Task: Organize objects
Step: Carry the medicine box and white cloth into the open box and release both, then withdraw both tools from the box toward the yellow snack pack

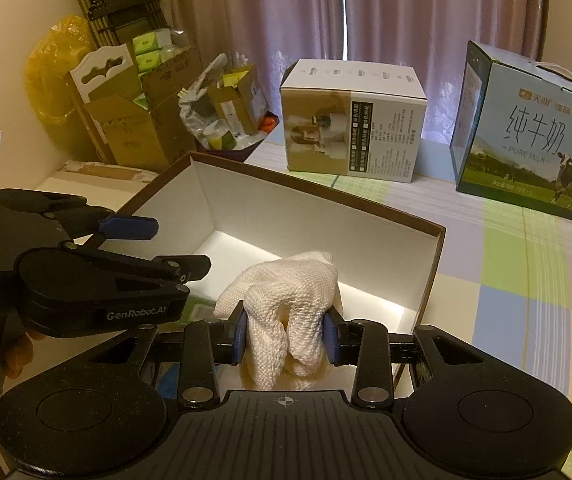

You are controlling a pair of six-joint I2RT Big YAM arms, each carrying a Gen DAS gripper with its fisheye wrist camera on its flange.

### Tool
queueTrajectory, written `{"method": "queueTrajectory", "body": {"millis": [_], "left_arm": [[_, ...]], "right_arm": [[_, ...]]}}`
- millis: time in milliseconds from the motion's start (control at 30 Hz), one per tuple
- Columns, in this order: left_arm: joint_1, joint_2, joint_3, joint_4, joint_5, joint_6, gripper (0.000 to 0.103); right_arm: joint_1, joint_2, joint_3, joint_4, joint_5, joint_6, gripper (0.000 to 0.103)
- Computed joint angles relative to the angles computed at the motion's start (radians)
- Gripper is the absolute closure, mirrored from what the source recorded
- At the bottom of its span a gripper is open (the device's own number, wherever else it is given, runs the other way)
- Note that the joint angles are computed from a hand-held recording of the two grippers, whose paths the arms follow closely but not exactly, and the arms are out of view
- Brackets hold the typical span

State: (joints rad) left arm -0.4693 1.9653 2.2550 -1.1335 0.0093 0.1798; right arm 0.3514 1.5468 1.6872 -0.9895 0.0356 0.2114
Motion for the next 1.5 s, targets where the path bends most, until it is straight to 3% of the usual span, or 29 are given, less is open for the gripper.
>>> {"method": "queueTrajectory", "body": {"millis": [233,367,467,533,633,1200,1500], "left_arm": [[0.008,-0.002,0.007,-0.014,0.002,-0.019,0.051],[0.013,-0.012,0.002,-0.022,0.0,-0.034,0.051],[0.016,-0.024,-0.008,-0.02,0.001,-0.046,0.05],[0.019,-0.036,-0.021,-0.014,0.005,-0.054,0.043],[0.021,-0.057,-0.044,-0.006,0.004,-0.066,0.037],[0.016,-0.205,-0.19,-0.006,0.025,-0.141,0.017],[-0.006,-0.311,-0.293,-0.005,0.012,-0.194,0.013]], "right_arm": [[-0.001,0.003,0.001,0.0,-0.003,0.002,0.069],[-0.002,-0.003,-0.012,0.037,-0.023,0.003,0.066],[0.0,-0.011,-0.029,0.08,-0.015,0.004,0.054],[0.003,-0.019,-0.037,0.099,-0.009,-0.002,0.042],[0.009,-0.031,-0.042,0.107,0.001,-0.02,0.037],[0.031,-0.154,-0.113,0.051,0.013,-0.002,0.034],[0.049,-0.241,-0.163,0.013,-0.005,0.033,0.034]]}}
